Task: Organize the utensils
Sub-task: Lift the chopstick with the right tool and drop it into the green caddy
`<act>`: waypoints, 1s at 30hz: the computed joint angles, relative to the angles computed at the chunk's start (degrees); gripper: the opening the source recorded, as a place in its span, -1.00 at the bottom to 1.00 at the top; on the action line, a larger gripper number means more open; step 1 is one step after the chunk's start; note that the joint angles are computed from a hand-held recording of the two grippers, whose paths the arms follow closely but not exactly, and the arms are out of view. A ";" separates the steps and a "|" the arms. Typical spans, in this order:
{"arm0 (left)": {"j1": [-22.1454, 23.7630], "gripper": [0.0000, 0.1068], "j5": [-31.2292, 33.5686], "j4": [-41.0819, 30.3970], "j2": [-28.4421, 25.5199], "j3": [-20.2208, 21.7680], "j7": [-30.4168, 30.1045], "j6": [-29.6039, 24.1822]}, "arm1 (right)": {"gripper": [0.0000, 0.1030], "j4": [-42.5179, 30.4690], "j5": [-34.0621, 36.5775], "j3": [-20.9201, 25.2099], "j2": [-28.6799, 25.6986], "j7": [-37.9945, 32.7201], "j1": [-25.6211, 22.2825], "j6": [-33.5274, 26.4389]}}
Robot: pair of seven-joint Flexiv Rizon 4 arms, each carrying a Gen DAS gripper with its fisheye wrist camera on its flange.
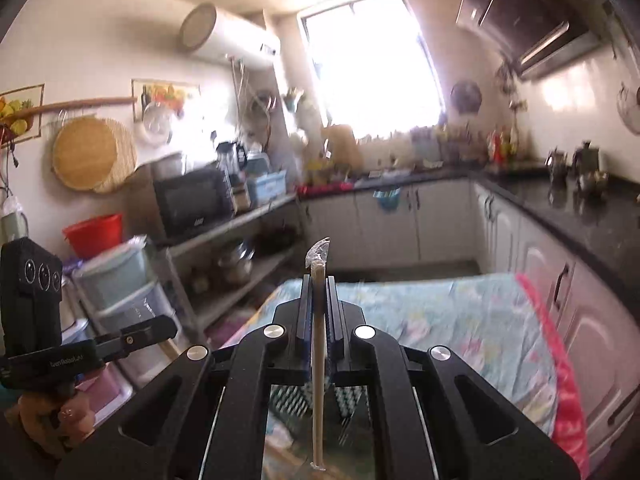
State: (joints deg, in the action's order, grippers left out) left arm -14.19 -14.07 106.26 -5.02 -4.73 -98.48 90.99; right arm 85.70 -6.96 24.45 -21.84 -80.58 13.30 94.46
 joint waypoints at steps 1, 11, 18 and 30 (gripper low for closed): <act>-0.02 -0.95 0.53 -0.61 -0.30 0.29 -0.52 -0.12 | -0.89 -0.38 -0.16 -1.16 -0.31 0.29 0.71 0.78; -3.92 -0.95 15.91 -12.58 -6.59 7.93 -13.95 -3.25 | -0.89 0.39 -5.18 -23.35 -2.45 8.57 14.88 9.64; -8.59 -0.95 26.84 -19.86 -11.59 14.89 -23.63 -6.67 | -0.89 0.21 -3.68 -31.13 -5.27 8.63 20.41 12.47; -6.56 -0.94 27.63 -19.03 -14.76 13.11 -24.84 -6.21 | -0.87 -0.10 -2.61 -32.51 -8.54 10.69 21.35 9.55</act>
